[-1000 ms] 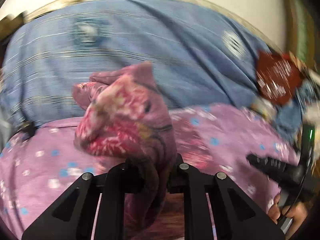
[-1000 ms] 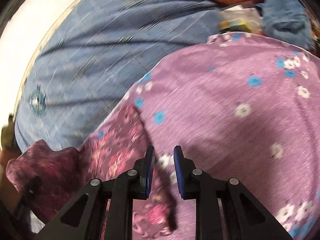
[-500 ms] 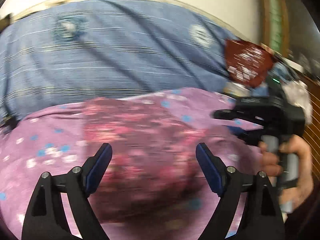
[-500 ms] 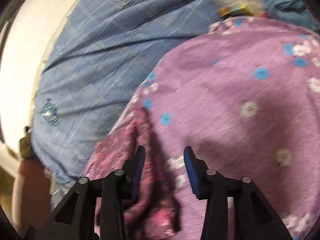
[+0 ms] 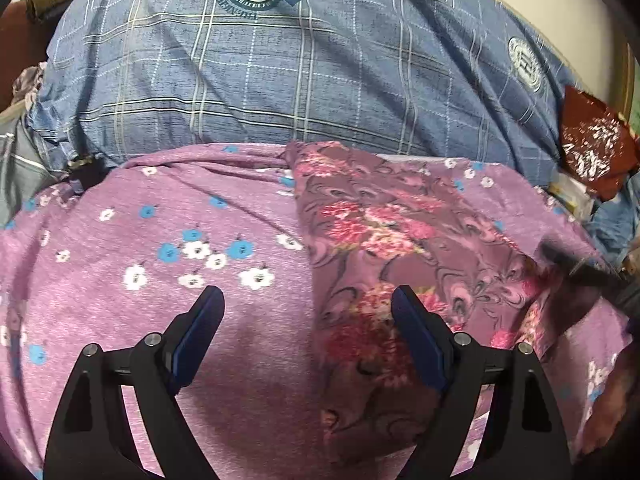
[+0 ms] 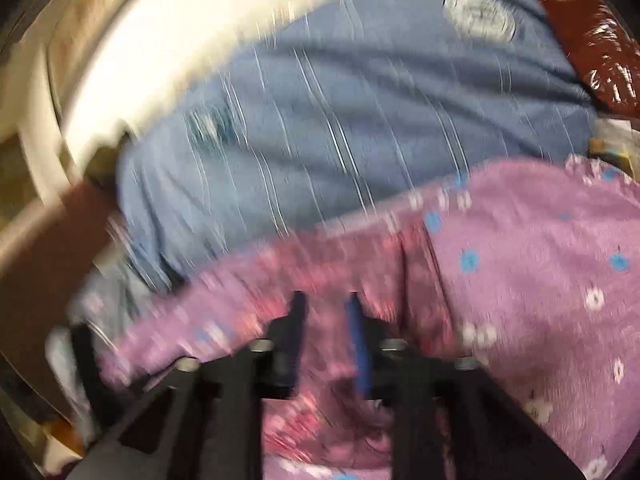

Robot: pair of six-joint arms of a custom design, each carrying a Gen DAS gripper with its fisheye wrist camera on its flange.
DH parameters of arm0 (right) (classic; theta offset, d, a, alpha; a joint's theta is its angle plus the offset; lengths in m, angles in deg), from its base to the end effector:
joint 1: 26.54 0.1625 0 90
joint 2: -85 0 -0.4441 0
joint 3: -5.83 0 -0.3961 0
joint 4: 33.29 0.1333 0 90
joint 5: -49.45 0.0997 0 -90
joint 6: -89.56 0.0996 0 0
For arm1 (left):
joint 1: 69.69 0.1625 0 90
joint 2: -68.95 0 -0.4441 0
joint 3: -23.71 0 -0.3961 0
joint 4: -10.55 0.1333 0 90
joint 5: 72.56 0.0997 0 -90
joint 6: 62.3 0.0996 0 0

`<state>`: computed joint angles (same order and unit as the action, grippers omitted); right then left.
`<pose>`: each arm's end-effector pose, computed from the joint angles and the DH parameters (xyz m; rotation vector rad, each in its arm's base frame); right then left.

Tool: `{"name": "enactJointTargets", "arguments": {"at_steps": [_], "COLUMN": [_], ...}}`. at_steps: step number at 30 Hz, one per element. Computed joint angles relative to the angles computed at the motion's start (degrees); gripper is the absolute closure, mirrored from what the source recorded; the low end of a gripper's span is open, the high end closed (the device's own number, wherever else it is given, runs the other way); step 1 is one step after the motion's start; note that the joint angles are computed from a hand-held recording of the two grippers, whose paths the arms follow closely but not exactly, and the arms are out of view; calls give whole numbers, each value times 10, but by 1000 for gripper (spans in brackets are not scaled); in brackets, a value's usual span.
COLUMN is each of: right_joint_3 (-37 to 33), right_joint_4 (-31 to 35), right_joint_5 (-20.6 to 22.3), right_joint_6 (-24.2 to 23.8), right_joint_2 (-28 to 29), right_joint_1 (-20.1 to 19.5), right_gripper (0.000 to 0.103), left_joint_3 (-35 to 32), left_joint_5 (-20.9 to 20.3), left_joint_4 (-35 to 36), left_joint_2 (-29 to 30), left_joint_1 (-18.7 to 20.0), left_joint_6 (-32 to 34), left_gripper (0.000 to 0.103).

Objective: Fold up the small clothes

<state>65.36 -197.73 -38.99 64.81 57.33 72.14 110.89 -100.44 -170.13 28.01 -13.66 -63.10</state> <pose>0.2658 -0.8400 0.1538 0.8365 -2.7327 1.1082 -0.2150 -0.7152 0.2040 0.1015 2.1038 -1.1654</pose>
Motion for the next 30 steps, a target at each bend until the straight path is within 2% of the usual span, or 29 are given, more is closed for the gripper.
{"name": "enactJointTargets", "arguments": {"at_steps": [2, 3, 4, 5, 8, 11, 13, 15, 17, 20, 24, 26, 28, 30], "right_joint_3": [-53, -65, -63, -52, -28, -9, 1, 10, 22, 29, 8, -5, -6, -32], "right_joint_4": [64, 91, 95, 88, 68, 54, 74, 91, 64, 60, 138, 169, 150, 132], "right_joint_5": [-114, -144, -150, -135, -143, -163, -177, -189, -209, -207, -201, -189, -148, -123], "right_joint_6": [-6, 10, 22, 13, -1, -14, -1, 4, -33, -49, 5, 25, 31, 42], "right_joint_2": [36, 45, 43, 36, 25, 18, 10, 7, 7, 5, -5, -10, -18, -8], "right_joint_1": [8, 7, 7, 4, 5, 11, 13, 14, 20, 18, 17, 19, 18, 20], "right_gripper": [98, 98, 99, 99, 99, 99, 99, 99, 99, 99, 99, 90, 90, 89], "left_joint_3": [-6, -7, -7, -5, -3, -9, -4, -3, -5, 1, -1, 2, 2, -12], "left_joint_5": [11, 10, 8, 1, -13, -24, -29, -33, -35, -38, -39, -47, -31, -19], "left_joint_4": [36, 68, 94, 100, 122, 198, 208, 234, 260, 251, 260, 204, 120, 72], "left_joint_2": [-1, -4, -8, -11, -17, -21, -25, -30, -33, -34, -39, -45, -39, -28], "left_joint_1": [3, 5, 8, 10, 11, 14, 14, 16, 19, 19, 13, 8, 2, 2], "left_joint_6": [-19, -38, -59, -70, -92, -118, -123, -138, -157, -150, -139, -101, -38, 9], "left_gripper": [17, 17, 17, 17, 16, 12, 10, 3, 0, 0, 0, 0, 0, 0]}}
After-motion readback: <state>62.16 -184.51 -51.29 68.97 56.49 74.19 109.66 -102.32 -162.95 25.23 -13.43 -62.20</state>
